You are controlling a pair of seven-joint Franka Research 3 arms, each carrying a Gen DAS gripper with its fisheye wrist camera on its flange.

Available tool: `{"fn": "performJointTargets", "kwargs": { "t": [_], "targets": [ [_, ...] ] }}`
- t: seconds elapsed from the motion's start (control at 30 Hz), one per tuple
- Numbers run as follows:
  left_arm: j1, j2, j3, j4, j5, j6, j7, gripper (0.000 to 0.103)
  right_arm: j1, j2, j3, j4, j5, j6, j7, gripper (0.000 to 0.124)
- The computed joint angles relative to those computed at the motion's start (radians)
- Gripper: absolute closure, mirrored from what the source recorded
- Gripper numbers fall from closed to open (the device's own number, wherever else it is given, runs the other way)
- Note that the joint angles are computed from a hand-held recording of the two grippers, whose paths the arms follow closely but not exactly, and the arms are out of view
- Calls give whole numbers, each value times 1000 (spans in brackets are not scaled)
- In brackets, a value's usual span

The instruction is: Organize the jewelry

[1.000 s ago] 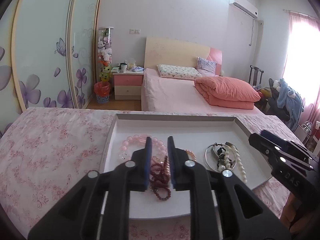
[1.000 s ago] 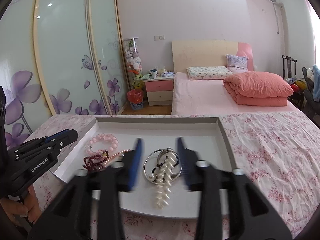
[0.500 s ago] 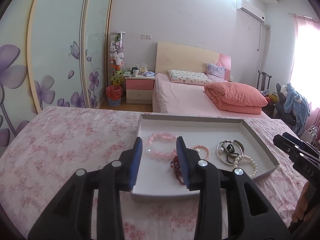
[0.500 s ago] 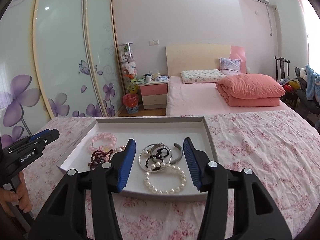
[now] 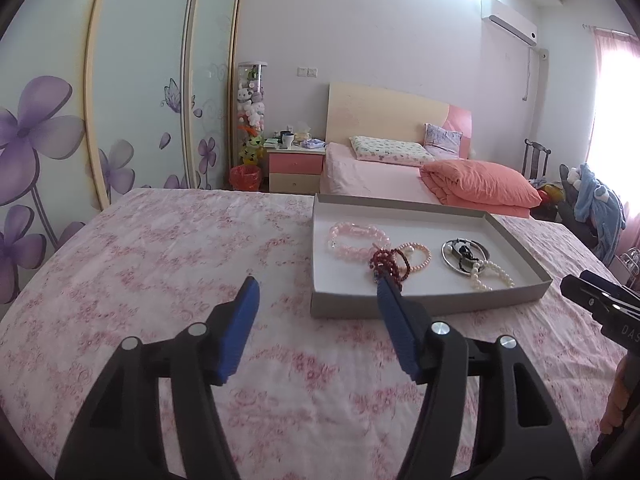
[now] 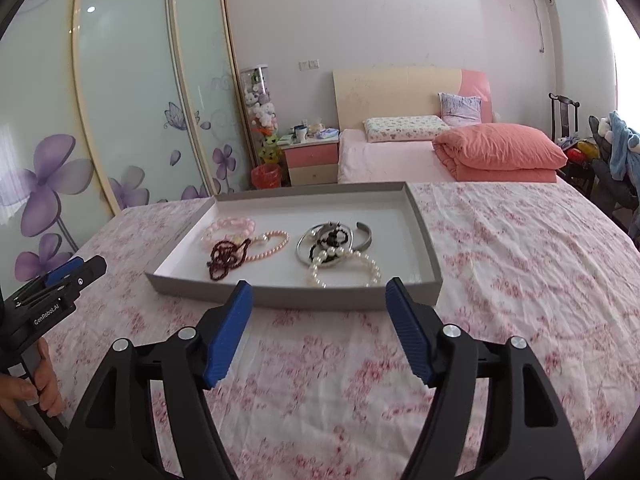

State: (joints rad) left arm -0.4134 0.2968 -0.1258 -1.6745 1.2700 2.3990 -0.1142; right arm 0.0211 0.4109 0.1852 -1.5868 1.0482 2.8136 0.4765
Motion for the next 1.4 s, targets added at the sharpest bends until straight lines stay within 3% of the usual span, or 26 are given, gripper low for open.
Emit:
{"fn": "performJointTargets", "kwargs": {
  "t": [0.27, 0.53, 0.77, 1.4],
  "targets": [
    [-16, -44, -22, -60, 66, -30, -56, 22, -8, -69, 15, -94, 133, 38, -135, 30],
    [-36, -60, -44, -80, 167, -77, -103, 4, 13, -112, 1, -133, 342, 81, -339, 23],
    [-41, -49, -50, -67, 182, -92, -87, 4, 51, -129, -40, -145, 459, 86, -452, 23],
    [-50, -35, -46, -57, 176, -90, -73, 4, 70, -125, -70, -138, 526, 84, -496, 23]
  ]
}}
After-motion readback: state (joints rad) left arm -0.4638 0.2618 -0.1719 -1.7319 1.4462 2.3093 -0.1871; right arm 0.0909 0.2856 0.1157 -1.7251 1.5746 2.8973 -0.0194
